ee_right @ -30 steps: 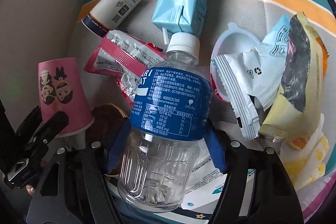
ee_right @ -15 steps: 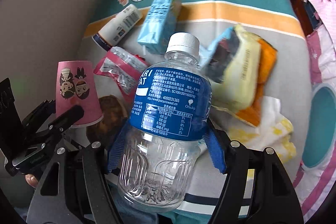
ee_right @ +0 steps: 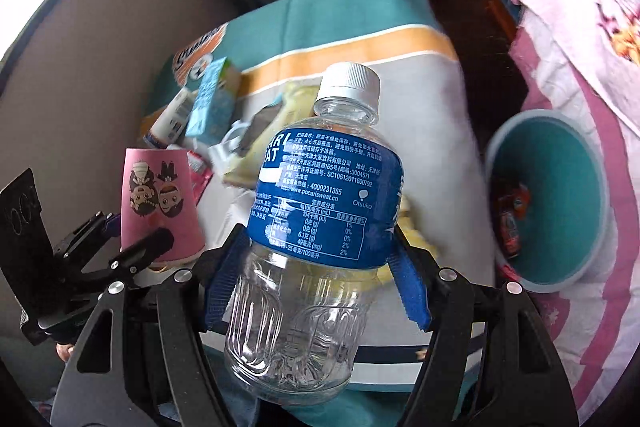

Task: Collect trash
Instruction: 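Drop the pink cup into the bin from the left tool, then the bottle from the right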

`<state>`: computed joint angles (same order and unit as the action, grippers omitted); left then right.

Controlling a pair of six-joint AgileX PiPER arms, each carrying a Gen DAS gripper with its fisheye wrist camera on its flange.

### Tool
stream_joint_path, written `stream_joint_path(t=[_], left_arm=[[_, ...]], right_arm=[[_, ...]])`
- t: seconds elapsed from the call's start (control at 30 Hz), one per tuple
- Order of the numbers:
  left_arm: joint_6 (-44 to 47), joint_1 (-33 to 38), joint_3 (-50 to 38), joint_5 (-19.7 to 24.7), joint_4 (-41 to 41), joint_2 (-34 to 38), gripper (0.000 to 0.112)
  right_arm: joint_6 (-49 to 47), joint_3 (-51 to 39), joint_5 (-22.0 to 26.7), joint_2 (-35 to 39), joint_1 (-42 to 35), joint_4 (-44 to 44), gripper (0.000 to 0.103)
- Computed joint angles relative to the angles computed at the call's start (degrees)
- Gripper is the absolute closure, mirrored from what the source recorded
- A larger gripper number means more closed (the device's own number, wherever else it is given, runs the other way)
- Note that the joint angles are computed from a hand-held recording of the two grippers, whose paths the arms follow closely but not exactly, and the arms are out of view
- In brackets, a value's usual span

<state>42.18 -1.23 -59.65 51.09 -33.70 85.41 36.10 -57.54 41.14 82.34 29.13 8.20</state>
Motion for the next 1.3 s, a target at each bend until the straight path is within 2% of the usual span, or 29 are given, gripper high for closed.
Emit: stream_joint_path(t=[0.13, 0.3, 0.43, 0.6, 0.87, 1.13, 1.2, 1.3], left_arm=[[-6.8, -10.9, -2.1, -3.1, 2.8, 1.4, 0.05], [-17.1, -24.6, -7.1, -7.1, 7.7, 7.0, 0.05], [-23.6, -32.4, -11.5, -9.0, 11.4, 12.7, 0.05], [-29.1, -39.1, -18.8, -9.1, 14.2, 21.3, 0.05], [-33.5, -44.1, -28.6, -6.8, 17.9, 31.3, 0.049], [-36.3, -45.5, -34.1, -4.9, 20.2, 36.3, 0.044], [-37.2, -45.6, -34.5, -4.7, 20.9, 36.7, 0.041], [-38.4, -45.5, -32.8, -6.1, 22.1, 35.7, 0.029]], right_arm=[[-5.2, 8.7, -0.5, -9.2, -9.4, 2.5, 0.037], [-17.7, 16.2, 1.5, -17.2, -26.7, 7.3, 0.037], [-28.5, 20.1, 2.2, -20.0, -39.3, 11.2, 0.037], [-42.8, 23.0, 2.4, -18.2, -51.2, 18.8, 0.037], [-54.5, 24.4, 1.8, -13.5, -60.4, 23.9, 0.037], [-57.4, 24.9, 0.3, -11.0, -63.2, 24.6, 0.037], [-57.6, 24.8, 0.2, -10.7, -63.3, 24.7, 0.037], [-57.5, 24.7, 0.0, -10.5, -63.0, 24.5, 0.037]])
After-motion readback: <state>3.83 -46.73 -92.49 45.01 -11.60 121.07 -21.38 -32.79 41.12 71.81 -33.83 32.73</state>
